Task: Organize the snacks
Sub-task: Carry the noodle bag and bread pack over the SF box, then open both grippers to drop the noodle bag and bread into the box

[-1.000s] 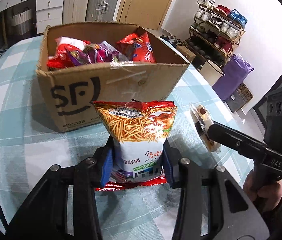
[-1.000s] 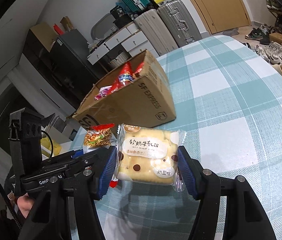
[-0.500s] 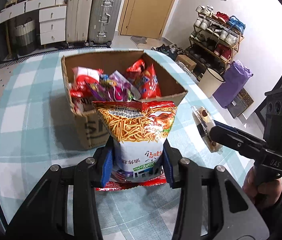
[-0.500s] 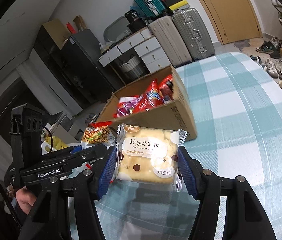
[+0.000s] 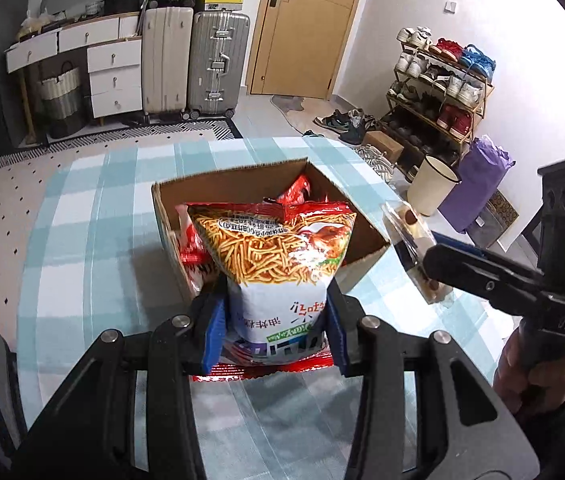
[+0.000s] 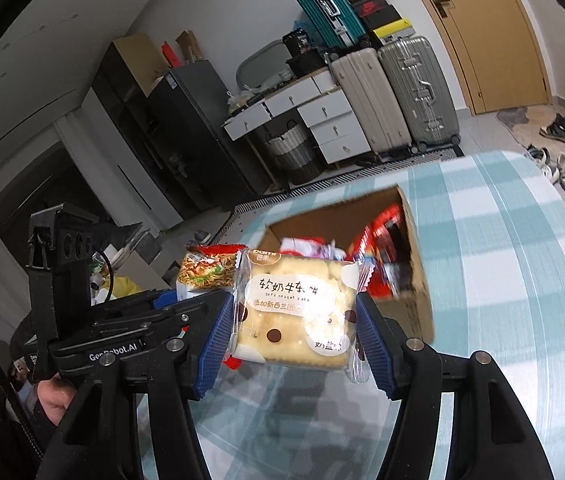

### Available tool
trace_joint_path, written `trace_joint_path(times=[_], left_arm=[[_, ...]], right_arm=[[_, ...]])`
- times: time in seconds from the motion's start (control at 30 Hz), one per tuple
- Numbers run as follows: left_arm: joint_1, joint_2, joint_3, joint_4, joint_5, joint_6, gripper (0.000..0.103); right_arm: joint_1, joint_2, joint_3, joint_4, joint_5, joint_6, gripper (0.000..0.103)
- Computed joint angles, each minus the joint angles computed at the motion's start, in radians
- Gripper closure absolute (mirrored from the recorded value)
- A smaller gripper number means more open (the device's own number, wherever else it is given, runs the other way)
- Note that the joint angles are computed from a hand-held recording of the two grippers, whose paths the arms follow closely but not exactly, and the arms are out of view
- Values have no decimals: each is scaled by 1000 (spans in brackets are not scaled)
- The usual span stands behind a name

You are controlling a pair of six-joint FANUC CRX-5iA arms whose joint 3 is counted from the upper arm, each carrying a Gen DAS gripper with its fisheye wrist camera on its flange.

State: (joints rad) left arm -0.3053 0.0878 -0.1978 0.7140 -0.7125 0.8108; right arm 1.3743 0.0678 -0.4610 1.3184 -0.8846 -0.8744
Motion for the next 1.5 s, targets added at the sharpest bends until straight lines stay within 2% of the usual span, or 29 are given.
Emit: trace_joint_path(times=[0.43, 0.63, 0.87, 1.1, 1.17, 1.23, 1.3, 1.5], left_arm=[[36, 108, 186, -40, -77, 51, 64], [38, 200, 305, -55, -127, 85, 64], [-1, 337, 477, -98, -164, 158, 64], [-12, 430, 572, -98, -192, 178, 64], [-19, 431, 570, -124, -171, 173, 59], [-20, 427, 547, -99, -149, 138, 41], [-22, 411, 516, -82, -114, 117, 35], [-24, 391, 495, -96, -90, 124, 32]], right_arm=[[-76, 13, 75, -29, 39, 149, 42], [-122, 23, 97, -47, 74, 202, 42], [-183, 45, 119, -73, 129, 255, 41], [-227, 66, 121, -79, 158, 268, 37], [-242, 66, 111, -67, 184, 259, 29], [-248, 63, 97, -48, 191, 245, 25], [-252, 56, 84, -38, 201, 239, 22], [-241, 32, 50, -17, 172, 193, 22]])
